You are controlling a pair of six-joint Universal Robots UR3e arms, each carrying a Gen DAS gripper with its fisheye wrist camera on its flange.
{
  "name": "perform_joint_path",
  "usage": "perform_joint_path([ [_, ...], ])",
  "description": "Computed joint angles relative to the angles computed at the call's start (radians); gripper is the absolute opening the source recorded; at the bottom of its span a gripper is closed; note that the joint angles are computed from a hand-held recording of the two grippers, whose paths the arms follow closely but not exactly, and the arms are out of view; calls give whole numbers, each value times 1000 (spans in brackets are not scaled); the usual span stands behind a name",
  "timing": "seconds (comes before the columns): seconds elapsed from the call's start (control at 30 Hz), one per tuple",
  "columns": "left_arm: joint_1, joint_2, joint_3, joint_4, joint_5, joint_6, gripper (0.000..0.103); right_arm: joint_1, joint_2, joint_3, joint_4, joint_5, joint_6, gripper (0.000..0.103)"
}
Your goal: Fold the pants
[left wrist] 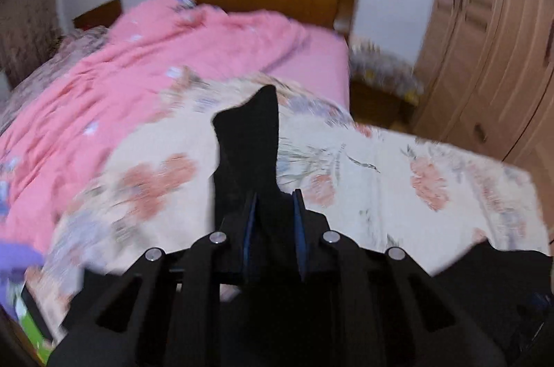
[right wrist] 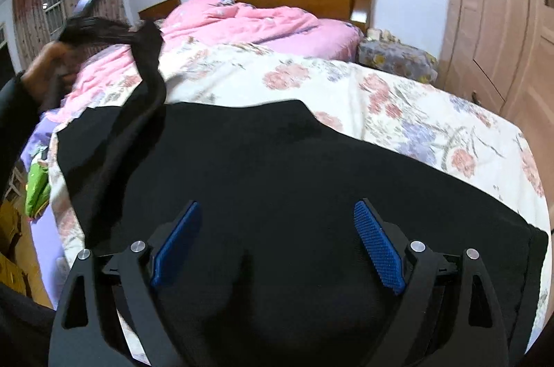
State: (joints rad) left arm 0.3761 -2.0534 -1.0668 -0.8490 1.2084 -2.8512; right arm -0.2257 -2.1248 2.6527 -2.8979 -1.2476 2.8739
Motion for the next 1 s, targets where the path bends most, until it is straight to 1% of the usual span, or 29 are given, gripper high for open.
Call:
perform_joint_path([
  [0.03,88,105,-105,-12,-71,80,19,39,28,-15,-22,-21,16,87],
  [0.07,167,208,-209,-22,-130,82,19,84,60,-34,-48,-44,34,87],
  [0.1,246,280,-277,-39,-187,123,19,123,90,-52,-69,-59,49,87],
  [0.13,336,341,-310,-116,-241,192,19,153,115,-67,-85,-65,61,87],
  [0.17,404,360,-314,-180,-270,249,20,188,147,-86,-105,-72,77,87],
  [0.2,460,371,-320,-227,-280,291,20,220,178,-104,-121,-83,93,87],
  [0.23,522,359,-336,-247,-269,323,20,255,217,-124,-142,-101,109,87],
  [0.27,569,338,-350,-270,-259,348,20,312,279,-158,-168,-141,130,87],
  [0.33,654,288,-367,-385,-281,456,20,381,349,-201,-184,-198,154,87],
  [0.37,680,273,-413,-379,-281,509,20,404,374,-217,-182,-213,161,87],
  [0.4,697,257,-466,-338,-278,549,21,429,404,-236,-179,-226,167,87],
  [0.43,711,241,-501,-311,-286,578,23,452,434,-256,-178,-243,174,87],
  [0.5,734,207,-555,-254,-316,601,38,491,490,-298,-164,-281,186,87],
  [0.53,748,186,-572,-229,-340,590,53,501,500,-306,-161,-291,190,87],
  [0.57,763,178,-581,-227,-368,589,63,513,517,-319,-157,-301,197,87],
  [0.67,806,160,-574,-296,-470,627,70,536,549,-346,-153,-317,205,87],
  [0.73,811,155,-558,-328,-515,636,74,551,593,-368,-158,-329,213,87],
  [0.8,798,143,-534,-313,-506,606,74,553,632,-379,-168,-325,219,87],
  [0.83,766,133,-533,-228,-456,542,74,556,654,-388,-166,-330,225,87],
  [0.87,727,125,-540,-125,-371,472,76,560,685,-403,-154,-344,237,87],
  [0.9,702,125,-550,-64,-310,443,78,561,701,-413,-140,-350,247,87],
  [0.97,647,159,-617,94,-187,389,88,551,713,-409,-122,-342,263,87],
  [1.0,624,178,-645,160,-123,348,91,545,704,-398,-128,-336,257,87],
])
